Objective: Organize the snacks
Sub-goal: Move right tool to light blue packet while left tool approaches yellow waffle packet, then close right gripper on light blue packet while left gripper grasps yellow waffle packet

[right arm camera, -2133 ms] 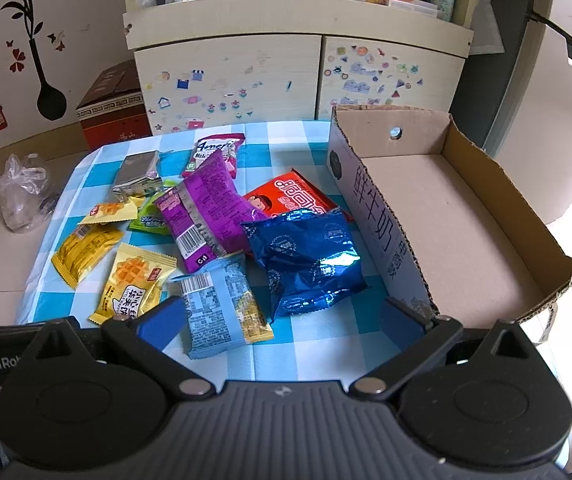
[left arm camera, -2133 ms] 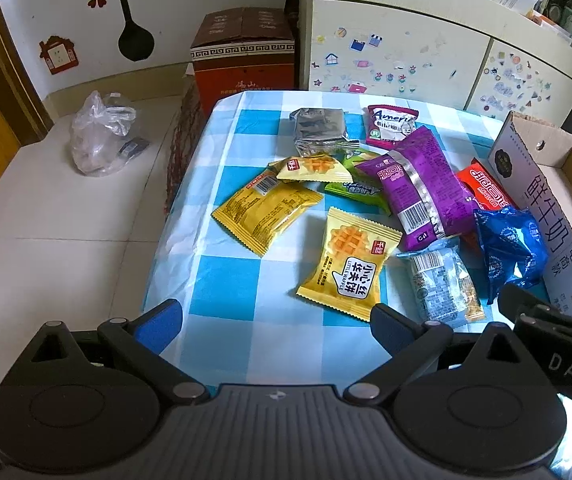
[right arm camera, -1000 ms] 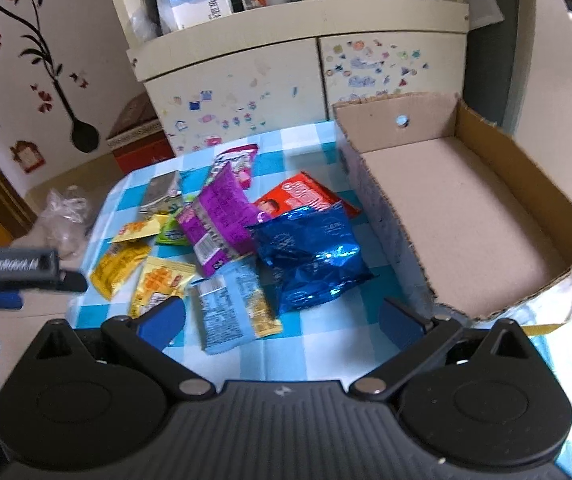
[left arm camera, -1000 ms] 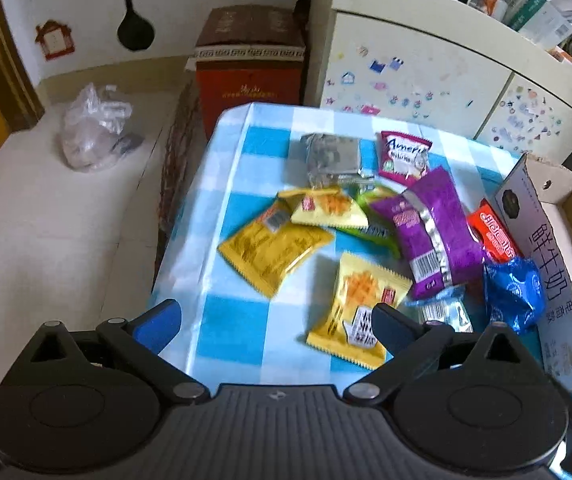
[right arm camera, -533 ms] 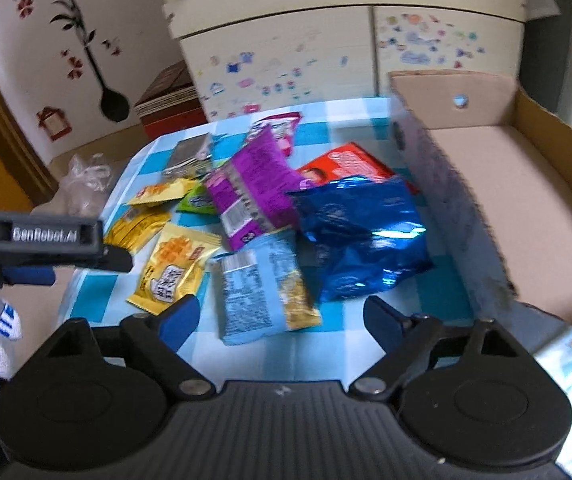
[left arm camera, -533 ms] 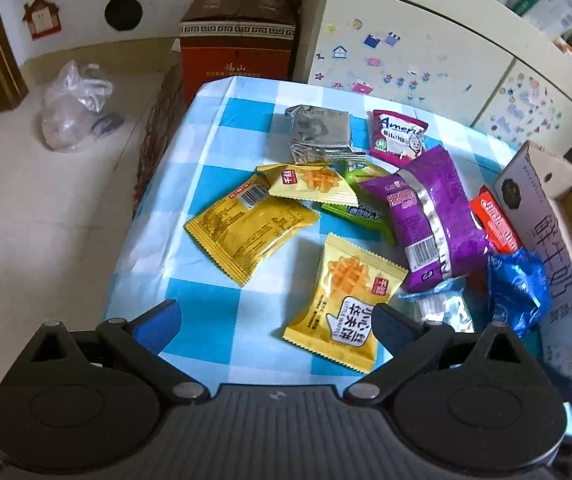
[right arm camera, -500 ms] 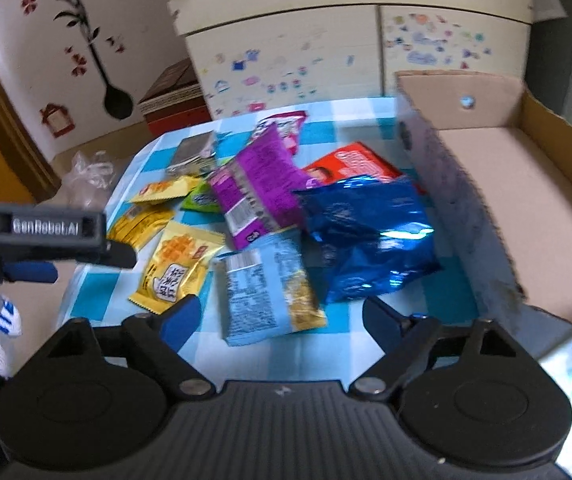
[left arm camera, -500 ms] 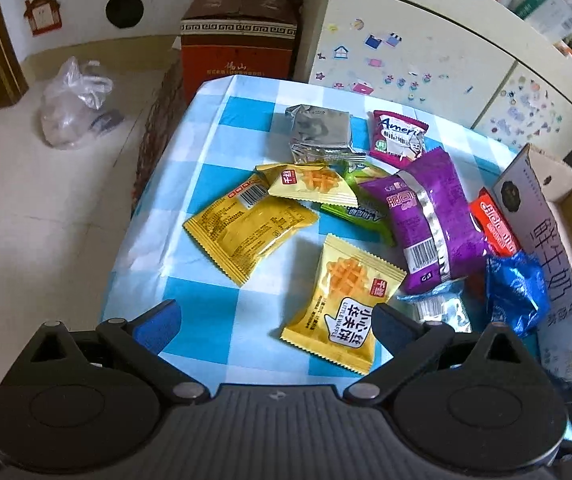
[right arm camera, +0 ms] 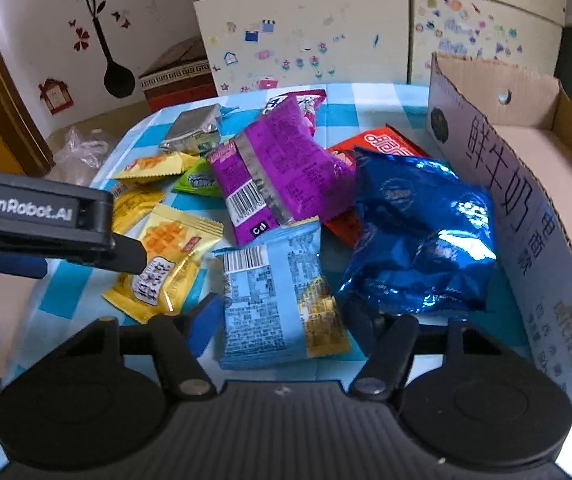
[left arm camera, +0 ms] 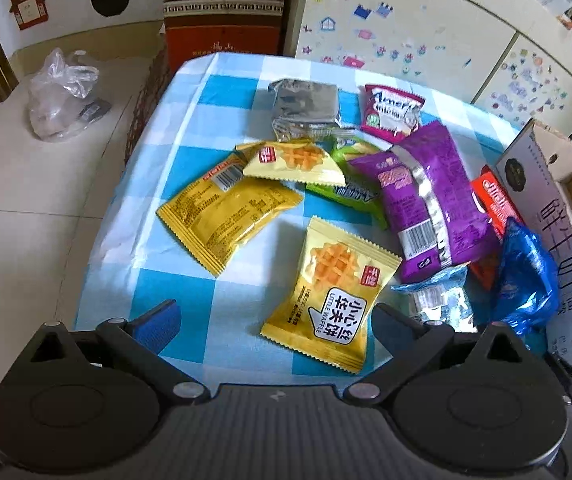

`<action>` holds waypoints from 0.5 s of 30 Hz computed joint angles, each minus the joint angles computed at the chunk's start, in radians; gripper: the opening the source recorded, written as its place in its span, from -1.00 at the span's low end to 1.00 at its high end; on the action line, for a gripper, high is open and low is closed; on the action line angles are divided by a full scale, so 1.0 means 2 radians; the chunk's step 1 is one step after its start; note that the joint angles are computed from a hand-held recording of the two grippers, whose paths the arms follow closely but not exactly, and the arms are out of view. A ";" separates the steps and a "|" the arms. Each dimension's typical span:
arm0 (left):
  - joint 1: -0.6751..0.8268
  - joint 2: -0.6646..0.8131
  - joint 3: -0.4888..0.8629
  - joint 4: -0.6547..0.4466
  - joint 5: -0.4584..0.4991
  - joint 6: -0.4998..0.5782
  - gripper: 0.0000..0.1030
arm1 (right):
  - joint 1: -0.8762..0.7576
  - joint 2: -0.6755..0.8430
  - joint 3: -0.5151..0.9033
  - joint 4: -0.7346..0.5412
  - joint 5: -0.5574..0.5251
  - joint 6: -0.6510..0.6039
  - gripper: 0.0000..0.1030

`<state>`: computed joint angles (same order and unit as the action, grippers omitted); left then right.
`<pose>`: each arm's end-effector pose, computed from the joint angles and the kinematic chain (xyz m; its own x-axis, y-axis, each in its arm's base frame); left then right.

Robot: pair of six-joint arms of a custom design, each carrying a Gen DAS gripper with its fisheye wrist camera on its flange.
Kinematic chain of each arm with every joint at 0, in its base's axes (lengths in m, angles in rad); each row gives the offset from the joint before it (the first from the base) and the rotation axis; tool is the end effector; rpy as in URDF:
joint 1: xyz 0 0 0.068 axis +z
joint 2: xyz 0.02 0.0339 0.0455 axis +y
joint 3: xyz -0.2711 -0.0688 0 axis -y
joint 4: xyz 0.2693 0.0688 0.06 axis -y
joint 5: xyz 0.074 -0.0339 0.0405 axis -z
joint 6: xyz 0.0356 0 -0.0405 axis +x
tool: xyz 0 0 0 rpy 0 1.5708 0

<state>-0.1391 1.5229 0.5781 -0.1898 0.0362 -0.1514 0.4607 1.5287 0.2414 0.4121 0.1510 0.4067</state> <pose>0.2570 -0.0373 0.1019 -0.9105 -0.0247 -0.4127 0.0166 0.9952 -0.0961 0.1918 0.0892 0.0588 -0.7713 0.0538 -0.6342 -0.0523 0.9877 0.1474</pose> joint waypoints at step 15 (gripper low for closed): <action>-0.072 0.069 0.006 0.039 -0.055 0.003 1.00 | -0.024 -0.083 -0.025 -0.096 -0.013 0.019 0.09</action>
<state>-0.2834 1.6612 0.5897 -0.1123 -0.0745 -0.1444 0.4133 1.3621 0.1914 0.2207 0.1253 0.4439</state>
